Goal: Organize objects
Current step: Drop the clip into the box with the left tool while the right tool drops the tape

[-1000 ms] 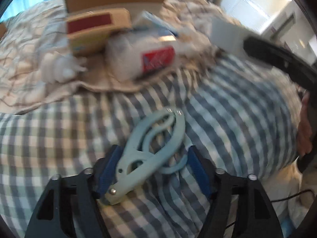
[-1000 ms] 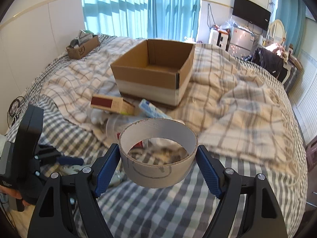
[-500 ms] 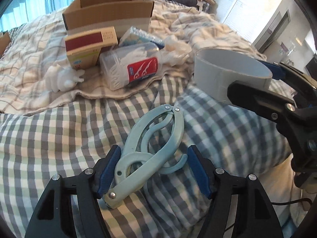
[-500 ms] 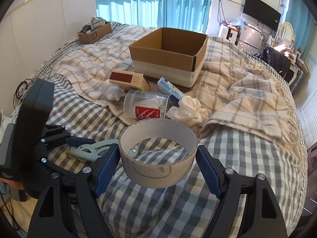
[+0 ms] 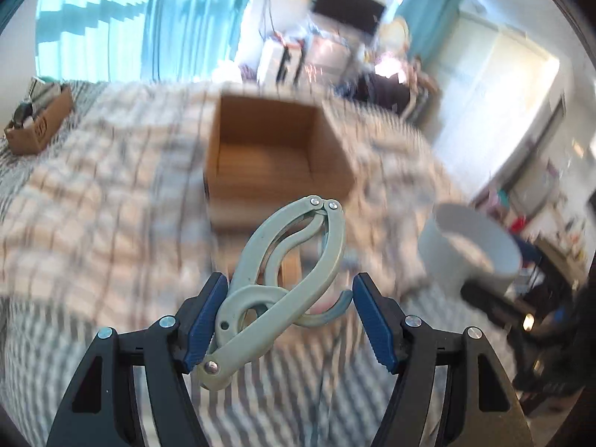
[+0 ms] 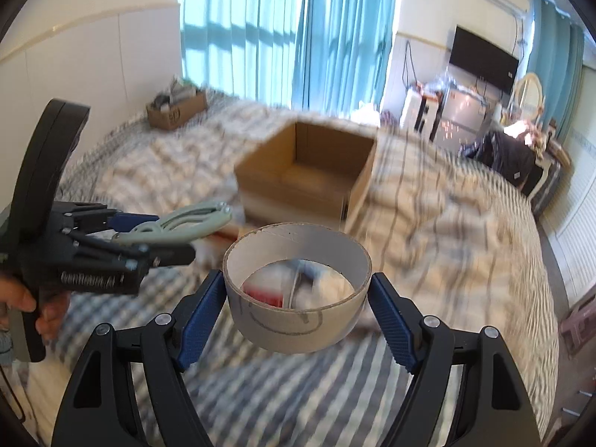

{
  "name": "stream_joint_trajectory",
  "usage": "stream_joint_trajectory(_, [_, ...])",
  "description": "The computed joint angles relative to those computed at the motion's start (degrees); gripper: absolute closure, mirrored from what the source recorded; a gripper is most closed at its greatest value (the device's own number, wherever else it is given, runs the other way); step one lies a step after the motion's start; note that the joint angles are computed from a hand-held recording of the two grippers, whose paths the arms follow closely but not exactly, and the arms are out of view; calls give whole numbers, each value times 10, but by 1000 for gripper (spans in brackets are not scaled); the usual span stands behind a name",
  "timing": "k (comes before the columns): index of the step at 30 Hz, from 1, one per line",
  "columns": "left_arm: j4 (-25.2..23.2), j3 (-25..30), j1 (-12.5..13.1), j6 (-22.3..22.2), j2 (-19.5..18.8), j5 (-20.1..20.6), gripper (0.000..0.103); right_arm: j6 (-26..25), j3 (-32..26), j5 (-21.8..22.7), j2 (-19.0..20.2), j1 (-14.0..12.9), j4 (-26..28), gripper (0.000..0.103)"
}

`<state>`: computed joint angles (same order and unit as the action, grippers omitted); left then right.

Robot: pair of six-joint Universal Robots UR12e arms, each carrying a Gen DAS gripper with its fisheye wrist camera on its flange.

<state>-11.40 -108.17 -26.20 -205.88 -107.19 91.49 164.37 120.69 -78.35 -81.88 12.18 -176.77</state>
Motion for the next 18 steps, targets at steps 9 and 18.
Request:
stream_joint_trajectory(9, [-30, 131, 40, 53, -69, 50, 32, 76, -156, 35, 102, -4, 3, 25])
stream_joint_trajectory(18, [4, 190, 58, 92, -147, 30, 27, 138, -284, -6, 218, -3, 20, 25])
